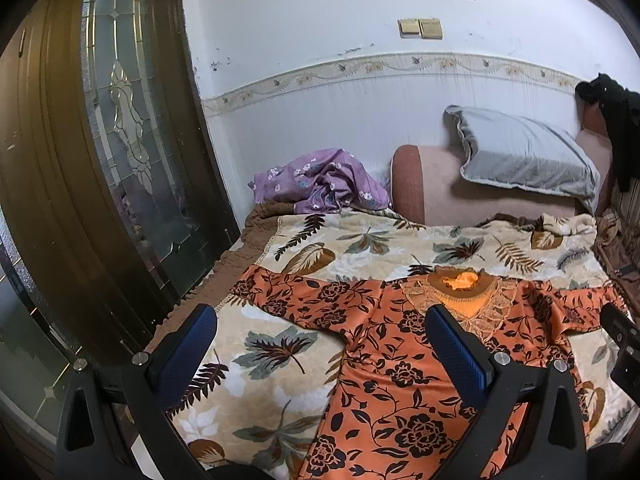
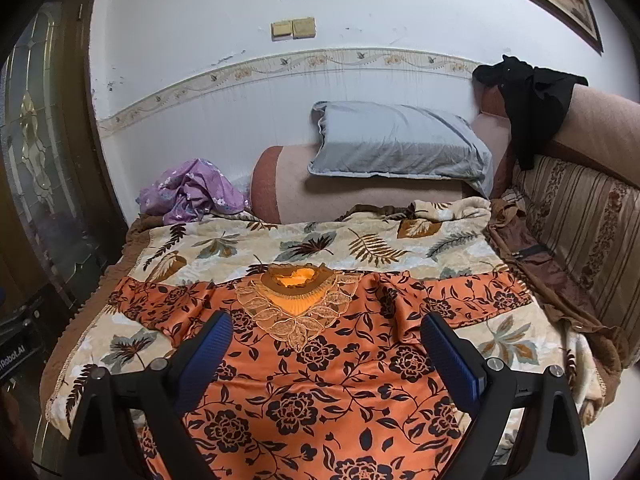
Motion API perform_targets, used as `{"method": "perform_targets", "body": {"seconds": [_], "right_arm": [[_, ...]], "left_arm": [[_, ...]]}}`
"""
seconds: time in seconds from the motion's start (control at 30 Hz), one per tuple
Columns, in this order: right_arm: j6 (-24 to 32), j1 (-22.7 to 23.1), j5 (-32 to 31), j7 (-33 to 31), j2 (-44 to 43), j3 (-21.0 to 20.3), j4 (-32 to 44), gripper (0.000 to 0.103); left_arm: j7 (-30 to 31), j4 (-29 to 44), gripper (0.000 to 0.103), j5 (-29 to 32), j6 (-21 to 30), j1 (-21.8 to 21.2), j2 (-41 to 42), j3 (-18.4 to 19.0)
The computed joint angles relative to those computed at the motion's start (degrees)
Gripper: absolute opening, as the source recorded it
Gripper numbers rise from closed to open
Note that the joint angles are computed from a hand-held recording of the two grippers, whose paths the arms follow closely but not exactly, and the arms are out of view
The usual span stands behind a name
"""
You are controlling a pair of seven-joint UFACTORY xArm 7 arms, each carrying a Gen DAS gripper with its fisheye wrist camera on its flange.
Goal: Fold small clothes
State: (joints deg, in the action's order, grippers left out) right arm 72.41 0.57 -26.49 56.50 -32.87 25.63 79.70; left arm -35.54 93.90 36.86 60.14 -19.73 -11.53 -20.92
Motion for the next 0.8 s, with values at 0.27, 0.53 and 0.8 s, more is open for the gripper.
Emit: {"method": "perform_targets", "body": {"seconds": [0.27, 0.53, 0.8], "right_arm": [[-7.91, -0.45, 0.57, 2.00, -2.07, -5.07, -9.00, 0.096], [-33.87, -2.41, 11.46, -0.12, -12.92, -25.27, -36.42, 0.096], [-48.76, -14.78, 21.02, -1.61, -14.89, -41.70, -47.62, 0.096]], "left_arm": [[-1.42, 1.63, 0.103, 2.48, 0.76, -2.94, 6.37, 0.65], [2.58, 4.66, 0.103, -2.86, -0.16, -8.20, 22.70, 5.46], [6.55, 10.32, 0.103, -7.33, -5.26, -12.77, 35.72, 9.83]]}}
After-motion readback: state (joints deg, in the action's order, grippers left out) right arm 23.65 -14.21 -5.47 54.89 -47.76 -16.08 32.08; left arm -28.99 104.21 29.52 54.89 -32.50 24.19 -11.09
